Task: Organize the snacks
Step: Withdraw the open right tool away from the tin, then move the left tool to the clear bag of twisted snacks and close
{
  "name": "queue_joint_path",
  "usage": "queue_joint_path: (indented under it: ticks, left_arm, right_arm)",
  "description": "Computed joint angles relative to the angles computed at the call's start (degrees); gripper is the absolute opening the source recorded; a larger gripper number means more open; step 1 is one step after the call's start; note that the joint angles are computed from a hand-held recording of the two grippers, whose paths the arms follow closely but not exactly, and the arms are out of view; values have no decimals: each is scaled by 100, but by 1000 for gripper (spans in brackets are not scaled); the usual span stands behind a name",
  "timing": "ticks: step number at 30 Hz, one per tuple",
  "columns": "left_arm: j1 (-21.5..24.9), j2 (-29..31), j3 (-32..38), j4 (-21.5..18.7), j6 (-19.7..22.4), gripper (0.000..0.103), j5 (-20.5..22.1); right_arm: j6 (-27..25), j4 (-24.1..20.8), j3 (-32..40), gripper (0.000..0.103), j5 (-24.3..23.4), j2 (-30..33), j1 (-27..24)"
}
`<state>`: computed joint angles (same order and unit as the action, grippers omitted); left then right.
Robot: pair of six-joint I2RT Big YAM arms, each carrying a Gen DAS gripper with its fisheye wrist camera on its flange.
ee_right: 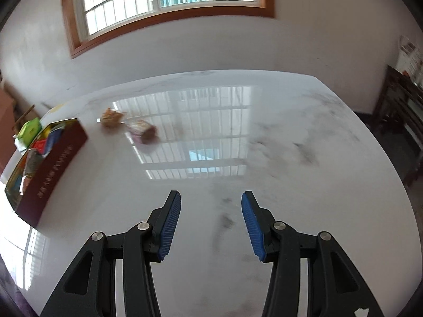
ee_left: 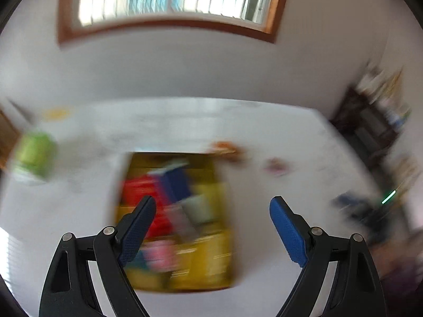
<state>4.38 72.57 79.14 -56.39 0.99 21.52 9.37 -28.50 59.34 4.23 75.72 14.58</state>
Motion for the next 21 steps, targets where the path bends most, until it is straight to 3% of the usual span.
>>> queue_joint_path:
  ticks: [3, 8, 10, 14, 17, 21]
  left_arm:
    - [-244, 813, 965, -497, -745, 88, 789]
    - [-800, 2254, 2582, -1237, -1849, 88, 443]
    - [-918, 2839, 3137, -1490, -2277, 88, 498]
    - [-1041, 3463, 3607, -1644, -2822, 88, 580]
    - [-1147, 3781, 3869, -1808, -3057, 88, 138]
    - [-1108, 3905, 3774, -1762, -3665, 88, 137]
  right_arm:
    - [-58, 137, -149, 45, -13, -20, -83]
    - [-111, 270, -393, 46, -379, -146, -255]
    - [-72, 406, -474, 46, -508, -237, -324]
    - [81, 454, -585, 46, -932, -313, -518]
    - [211, 542, -673, 46, -1242, -355, -648]
    - [346, 641, -744, 46, -1617, -369, -812]
